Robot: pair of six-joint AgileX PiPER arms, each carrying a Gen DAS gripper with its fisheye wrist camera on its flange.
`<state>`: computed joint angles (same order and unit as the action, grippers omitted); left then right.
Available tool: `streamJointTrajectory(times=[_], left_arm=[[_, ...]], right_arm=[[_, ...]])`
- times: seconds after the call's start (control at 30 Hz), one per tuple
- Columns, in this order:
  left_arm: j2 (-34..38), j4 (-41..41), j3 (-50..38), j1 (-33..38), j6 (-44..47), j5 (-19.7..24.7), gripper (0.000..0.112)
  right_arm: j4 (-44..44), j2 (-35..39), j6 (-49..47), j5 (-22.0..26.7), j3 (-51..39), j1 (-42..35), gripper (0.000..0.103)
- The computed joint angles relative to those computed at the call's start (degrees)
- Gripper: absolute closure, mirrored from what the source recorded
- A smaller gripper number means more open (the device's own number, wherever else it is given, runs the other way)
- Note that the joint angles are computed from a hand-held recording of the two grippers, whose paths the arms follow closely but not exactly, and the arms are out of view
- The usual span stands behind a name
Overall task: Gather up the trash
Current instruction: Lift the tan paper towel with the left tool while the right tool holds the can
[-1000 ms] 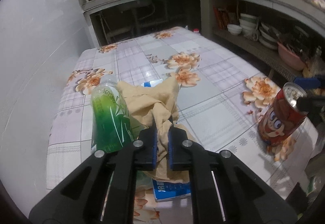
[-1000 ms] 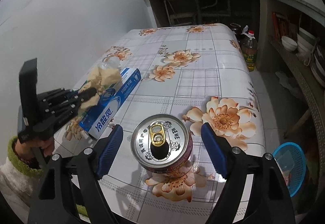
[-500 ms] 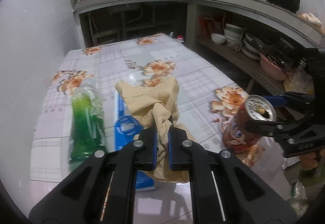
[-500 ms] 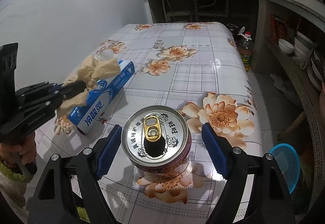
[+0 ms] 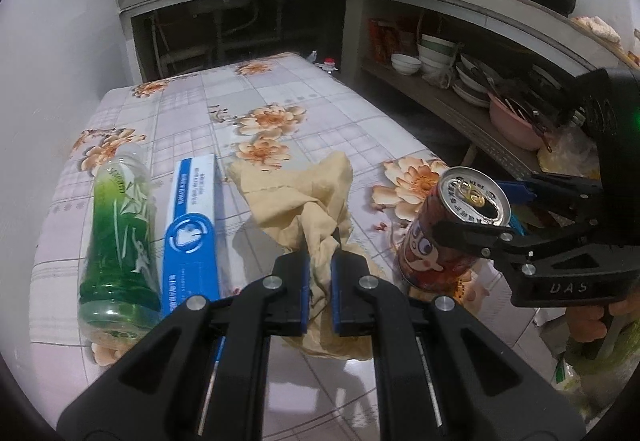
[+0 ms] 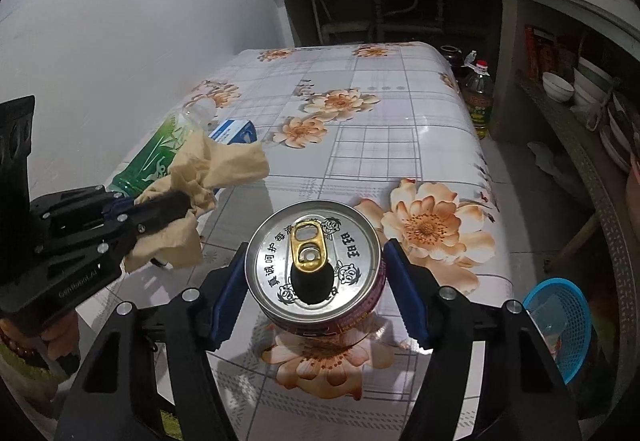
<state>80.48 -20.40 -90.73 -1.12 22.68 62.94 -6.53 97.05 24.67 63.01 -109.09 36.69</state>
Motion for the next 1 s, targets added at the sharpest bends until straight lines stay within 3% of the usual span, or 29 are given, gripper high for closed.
streamJointTrajectory(times=[1.0], left_arm=[[2.3,7.5,-1.6,-7.0,-6.8,-1.9,0.106]], right_arm=[[-3.7,-2.9,4.4,-0.6,3.4,-0.1,0.039]])
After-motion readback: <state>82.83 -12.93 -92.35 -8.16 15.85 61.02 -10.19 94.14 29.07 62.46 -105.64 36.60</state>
